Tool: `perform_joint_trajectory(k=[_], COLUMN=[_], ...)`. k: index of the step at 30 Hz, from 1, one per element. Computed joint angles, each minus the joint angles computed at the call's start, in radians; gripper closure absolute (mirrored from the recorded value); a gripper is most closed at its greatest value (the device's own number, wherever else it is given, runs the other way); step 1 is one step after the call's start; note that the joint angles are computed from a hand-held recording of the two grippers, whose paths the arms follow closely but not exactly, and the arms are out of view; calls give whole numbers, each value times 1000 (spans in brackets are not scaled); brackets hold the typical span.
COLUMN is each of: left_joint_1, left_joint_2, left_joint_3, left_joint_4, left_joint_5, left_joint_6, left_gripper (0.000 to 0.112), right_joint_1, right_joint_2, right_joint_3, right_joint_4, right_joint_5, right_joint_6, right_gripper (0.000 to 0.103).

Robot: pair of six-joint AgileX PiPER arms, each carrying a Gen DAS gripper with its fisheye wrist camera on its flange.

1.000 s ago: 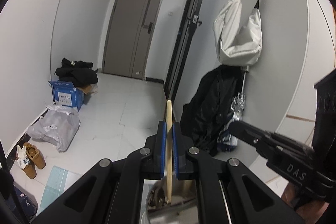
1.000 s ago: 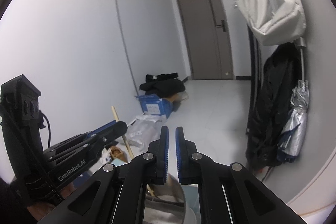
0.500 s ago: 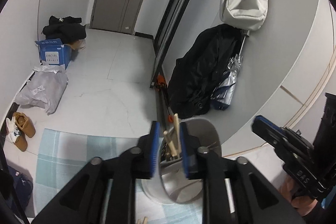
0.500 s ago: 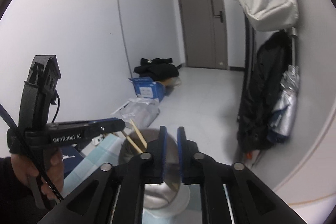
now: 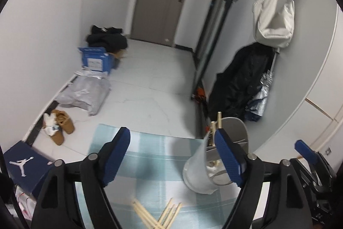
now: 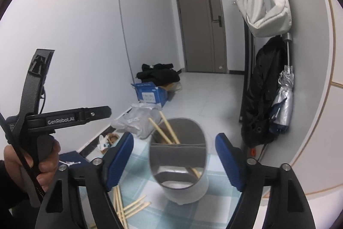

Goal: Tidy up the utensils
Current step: 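Move both grippers back above the remaining chopsticks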

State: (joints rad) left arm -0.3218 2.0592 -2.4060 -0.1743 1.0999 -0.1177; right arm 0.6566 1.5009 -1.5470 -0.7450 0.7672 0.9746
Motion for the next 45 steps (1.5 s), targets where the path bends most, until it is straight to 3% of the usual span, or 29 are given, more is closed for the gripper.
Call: perform_joint_trajectory(k=[3,6,10,13,15,20,25,32,39,45], left_joint_1=[4,14,19,6,9,13,22,27,50,72], left_joint_2=[-79,-172,-220,-269,-296,-355,-378,-393,-382,-332], left_joint_3=[140,312,377,452,499,628,693,772,842,813], left_joint_4=[30,47,72,115,116,162,178,191,115,113], left_joint_5=[-69,-170,-182,-230,-265,-369,-412,-467,-483,-435], left_joint_6=[-15,-28,-33,-59,-56,-84,-99,-118,-42,-18], left_gripper=[32,24,22,22,14,12,11,11,11,11], right_joint_1=[80,149,238,292,328,353,381,383,337,276], right_joint_2=[15,34,65,108,122,101,116,115,111,124], right_joint_3=[-16,-31,-60,-98,-99,-44,-37,1,52,95], right_joint_4=[-115,-200,-292,-346,-387,-406,-422,-384,-283,-158], right_joint_5=[90,164,255,334,364,320,329,276,205,138], right_joint_6=[86,123,159,153,178,271,285,324,329,316], right_gripper=[11,11,1,1,0,0,0,0,0,0])
